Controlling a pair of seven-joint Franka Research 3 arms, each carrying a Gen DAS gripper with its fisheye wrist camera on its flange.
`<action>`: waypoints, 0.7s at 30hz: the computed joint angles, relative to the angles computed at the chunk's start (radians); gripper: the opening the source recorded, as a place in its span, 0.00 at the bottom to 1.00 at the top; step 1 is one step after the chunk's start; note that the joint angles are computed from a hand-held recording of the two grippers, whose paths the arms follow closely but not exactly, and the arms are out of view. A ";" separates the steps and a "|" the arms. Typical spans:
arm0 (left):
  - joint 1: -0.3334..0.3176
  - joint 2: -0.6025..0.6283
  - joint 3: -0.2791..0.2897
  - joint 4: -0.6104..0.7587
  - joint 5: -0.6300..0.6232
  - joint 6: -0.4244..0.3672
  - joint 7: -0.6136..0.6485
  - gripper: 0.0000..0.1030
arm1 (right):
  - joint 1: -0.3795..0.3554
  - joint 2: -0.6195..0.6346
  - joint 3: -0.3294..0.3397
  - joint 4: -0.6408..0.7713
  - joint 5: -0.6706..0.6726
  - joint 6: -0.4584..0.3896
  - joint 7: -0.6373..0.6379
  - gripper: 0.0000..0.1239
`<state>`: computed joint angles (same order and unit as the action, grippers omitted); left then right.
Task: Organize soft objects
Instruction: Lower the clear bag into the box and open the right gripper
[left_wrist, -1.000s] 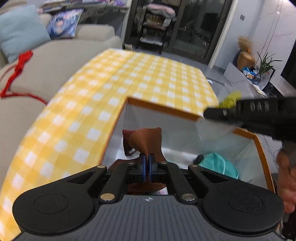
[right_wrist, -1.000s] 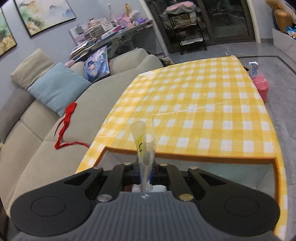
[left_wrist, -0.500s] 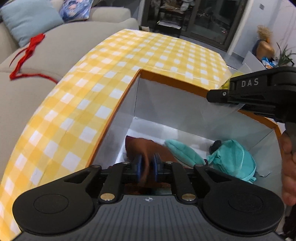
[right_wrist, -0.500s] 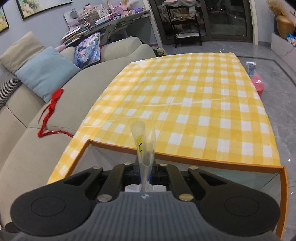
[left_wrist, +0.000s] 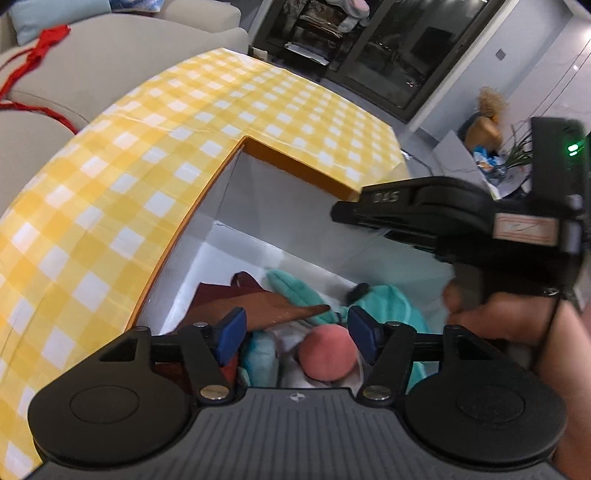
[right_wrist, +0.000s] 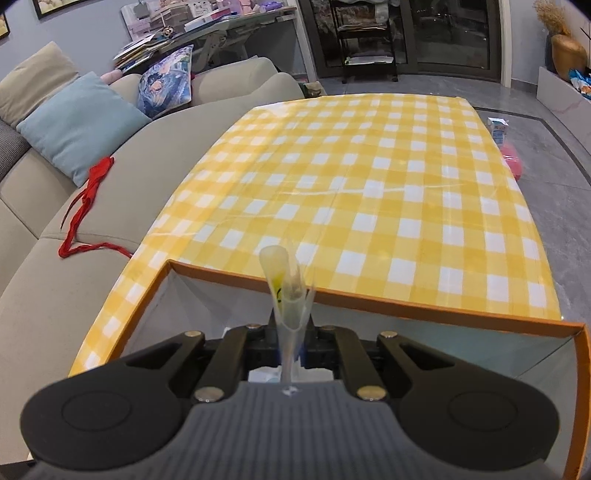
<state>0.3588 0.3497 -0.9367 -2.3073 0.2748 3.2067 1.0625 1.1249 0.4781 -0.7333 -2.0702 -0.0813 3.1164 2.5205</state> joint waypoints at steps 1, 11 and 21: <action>0.020 -0.001 -0.020 -0.004 0.003 0.001 0.005 0.78 | -0.004 0.002 0.005 0.006 -0.001 -0.003 -0.004 0.05; -0.069 -0.098 0.079 -0.040 -0.009 0.005 0.039 0.82 | -0.078 0.009 0.093 0.084 -0.092 -0.130 0.035 0.14; 0.188 -0.065 -0.142 -0.071 0.015 0.017 0.017 0.83 | -0.150 -0.021 0.172 0.097 -0.183 -0.170 0.140 0.46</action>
